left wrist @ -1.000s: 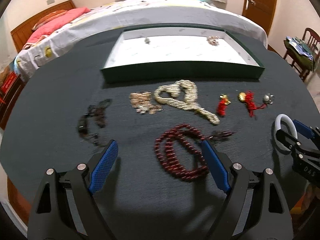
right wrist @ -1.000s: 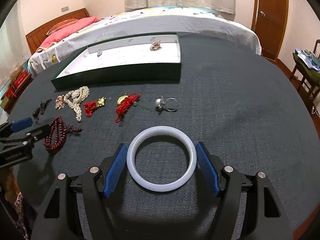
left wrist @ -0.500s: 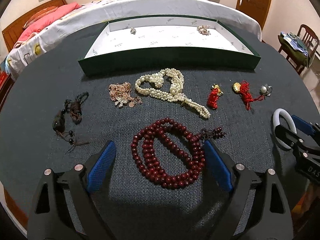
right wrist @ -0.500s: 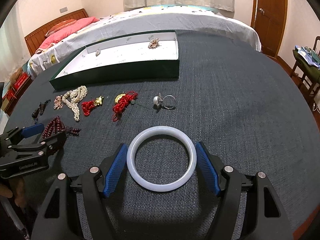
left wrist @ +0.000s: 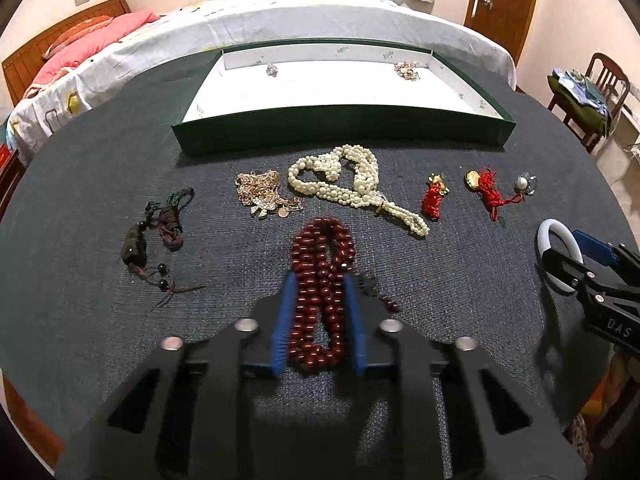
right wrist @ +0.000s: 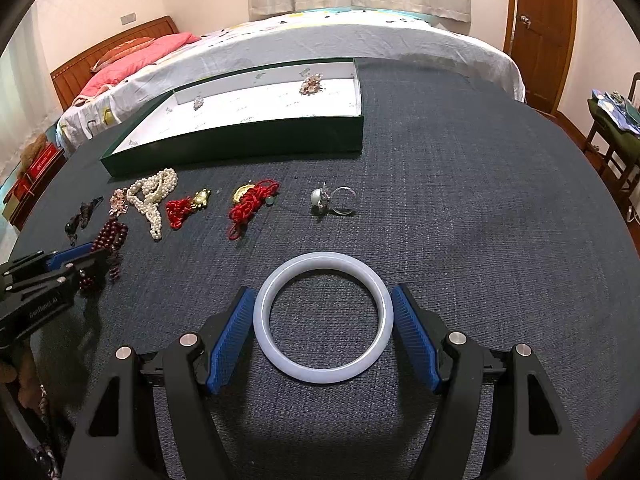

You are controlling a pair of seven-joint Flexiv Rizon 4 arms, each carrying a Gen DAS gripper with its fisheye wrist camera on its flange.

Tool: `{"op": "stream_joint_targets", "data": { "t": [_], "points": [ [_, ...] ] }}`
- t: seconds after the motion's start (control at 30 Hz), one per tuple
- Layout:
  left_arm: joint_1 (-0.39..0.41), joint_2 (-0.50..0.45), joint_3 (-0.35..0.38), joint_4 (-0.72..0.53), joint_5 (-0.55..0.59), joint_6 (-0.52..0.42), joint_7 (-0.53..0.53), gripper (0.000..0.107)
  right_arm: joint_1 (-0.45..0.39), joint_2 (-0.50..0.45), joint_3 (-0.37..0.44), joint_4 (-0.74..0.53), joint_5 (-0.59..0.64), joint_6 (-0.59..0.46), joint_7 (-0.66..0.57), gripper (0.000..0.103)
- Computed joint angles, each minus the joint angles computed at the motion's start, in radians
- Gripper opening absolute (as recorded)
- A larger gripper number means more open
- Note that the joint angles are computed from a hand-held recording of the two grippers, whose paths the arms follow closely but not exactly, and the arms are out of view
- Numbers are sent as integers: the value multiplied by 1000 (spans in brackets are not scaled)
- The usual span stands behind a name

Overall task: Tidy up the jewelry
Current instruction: 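Grasp the dark red bead strand with the left tool while the right tool holds the bangle, then carry the bead strand and bangle into the tray and open both tools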

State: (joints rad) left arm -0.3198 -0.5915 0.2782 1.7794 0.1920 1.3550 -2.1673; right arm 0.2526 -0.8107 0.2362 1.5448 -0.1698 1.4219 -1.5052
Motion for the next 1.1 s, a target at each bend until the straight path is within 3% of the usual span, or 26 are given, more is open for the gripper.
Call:
{"op": "stream_joint_targets", "data": {
  "t": [0.3,0.73,1.1],
  "points": [
    [18,4,-16,26,-37,38,31,11,3,5,1,9,1,10,0,68],
    [-37,39,68,24,12,69,-33,11,-25,9,53,-19,21,11,-30,68],
    [31,18,31,-56,-19,93,26,11,0,-32,76,-155,29,-15,-72,68]
  ]
}}
